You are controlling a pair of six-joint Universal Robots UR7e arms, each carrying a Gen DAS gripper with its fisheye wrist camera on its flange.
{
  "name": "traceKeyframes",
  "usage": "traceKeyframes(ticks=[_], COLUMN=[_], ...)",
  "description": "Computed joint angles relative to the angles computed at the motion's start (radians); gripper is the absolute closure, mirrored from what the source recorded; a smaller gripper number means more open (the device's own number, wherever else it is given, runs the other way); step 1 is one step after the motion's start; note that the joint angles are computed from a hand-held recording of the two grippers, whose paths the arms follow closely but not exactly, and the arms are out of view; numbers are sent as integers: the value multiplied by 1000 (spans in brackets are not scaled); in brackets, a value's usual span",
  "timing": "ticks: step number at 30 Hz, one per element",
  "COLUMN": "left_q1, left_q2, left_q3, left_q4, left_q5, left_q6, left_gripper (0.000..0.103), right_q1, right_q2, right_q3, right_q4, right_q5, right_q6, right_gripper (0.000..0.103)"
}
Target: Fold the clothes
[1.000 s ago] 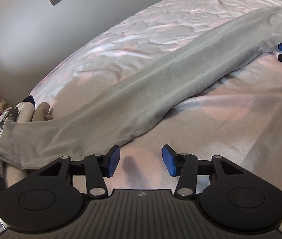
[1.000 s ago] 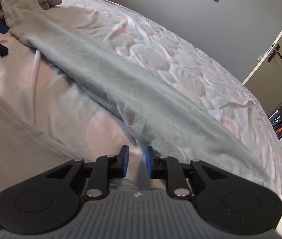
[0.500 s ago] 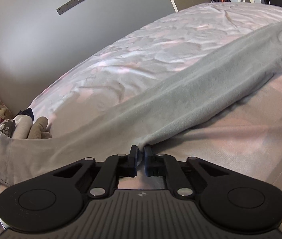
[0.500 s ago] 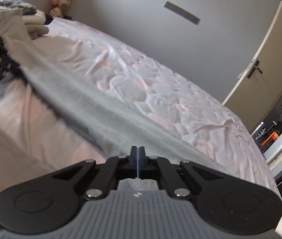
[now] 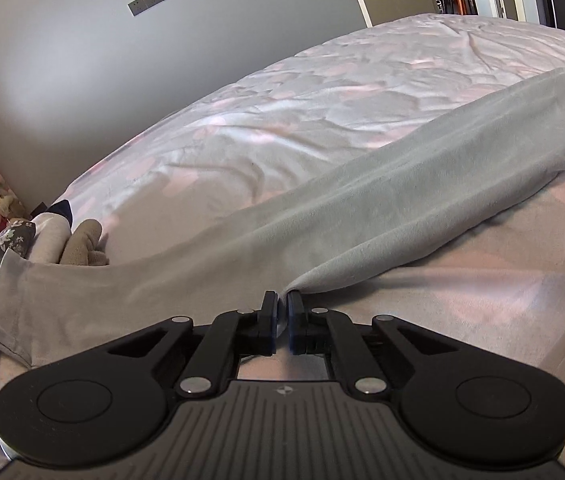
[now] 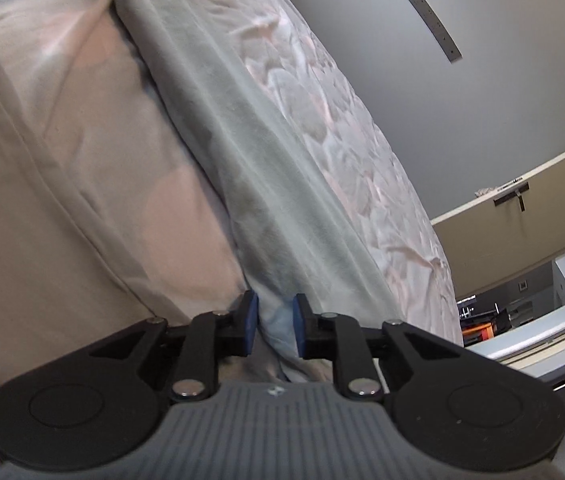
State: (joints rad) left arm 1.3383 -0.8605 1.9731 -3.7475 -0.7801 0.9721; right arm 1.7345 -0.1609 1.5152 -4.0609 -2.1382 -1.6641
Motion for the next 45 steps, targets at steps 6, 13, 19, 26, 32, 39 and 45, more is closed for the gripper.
traceKeyframes(ticks=[6, 13, 19, 26, 32, 39, 45], left_q1=[-5, 2, -31, -89, -133, -164, -167], left_q2=[-8, -3, -73, -193, -312, -370, -384], left_q3=[2, 3, 70, 164, 246, 318, 333], left_q4=[2, 62, 120, 137, 209, 281, 339], left_q5=[18, 66, 116, 161, 169, 216, 231], left_q6=[13, 29, -53, -170, -353, -450, -523], left_gripper=[100, 99, 90, 86, 84, 83, 82], right_q1=[15, 9, 5, 1, -29, -101, -180], right_q2=[-79, -105, -158, -335, -548, -731, -769], right_q3=[85, 108, 154, 208, 358, 561, 663], right_q4=[3, 140, 86, 261, 396, 396, 304], right_q5=[21, -26, 83, 21, 26, 9, 2], right_q6=[146, 202, 288, 502, 537, 291, -39], right_gripper=[100, 98, 75, 73, 77, 80, 74])
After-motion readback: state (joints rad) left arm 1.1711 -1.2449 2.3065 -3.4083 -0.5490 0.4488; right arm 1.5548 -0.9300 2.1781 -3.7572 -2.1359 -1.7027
